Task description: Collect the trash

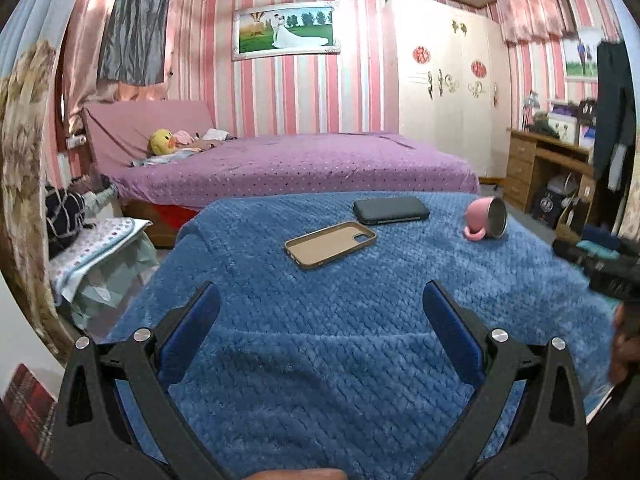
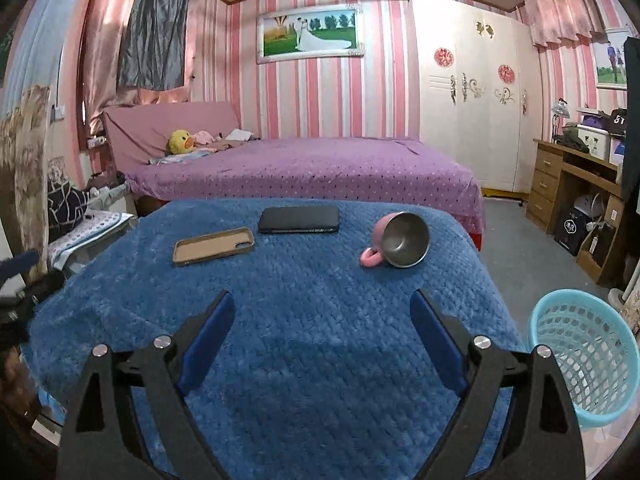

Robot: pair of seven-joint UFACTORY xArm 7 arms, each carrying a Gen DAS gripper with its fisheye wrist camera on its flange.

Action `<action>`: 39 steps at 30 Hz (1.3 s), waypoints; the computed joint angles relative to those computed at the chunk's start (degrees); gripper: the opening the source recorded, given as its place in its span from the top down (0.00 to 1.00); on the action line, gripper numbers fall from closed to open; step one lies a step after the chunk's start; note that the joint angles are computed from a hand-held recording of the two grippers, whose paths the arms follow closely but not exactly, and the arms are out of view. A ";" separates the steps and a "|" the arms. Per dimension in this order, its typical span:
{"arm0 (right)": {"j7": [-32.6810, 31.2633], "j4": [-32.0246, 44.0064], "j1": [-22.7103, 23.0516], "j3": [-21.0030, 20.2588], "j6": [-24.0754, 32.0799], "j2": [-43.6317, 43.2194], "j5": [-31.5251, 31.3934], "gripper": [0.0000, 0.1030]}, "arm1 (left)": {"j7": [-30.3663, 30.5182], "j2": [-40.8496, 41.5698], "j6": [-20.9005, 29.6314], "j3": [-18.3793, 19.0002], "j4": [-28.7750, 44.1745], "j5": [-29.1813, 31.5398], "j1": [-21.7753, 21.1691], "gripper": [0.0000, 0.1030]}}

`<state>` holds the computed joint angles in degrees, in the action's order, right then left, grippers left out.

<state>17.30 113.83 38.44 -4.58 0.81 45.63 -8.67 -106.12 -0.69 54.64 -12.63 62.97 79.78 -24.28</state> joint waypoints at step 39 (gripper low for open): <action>5.54 0.73 -0.45 -2.60 0.49 0.79 -2.34 0.13 | -2.42 1.93 -4.53 1.76 1.18 1.30 1.65 0.05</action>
<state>22.84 114.56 37.99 -7.18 1.30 46.42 -11.00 -108.54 1.23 50.11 -10.87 64.15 81.08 -22.63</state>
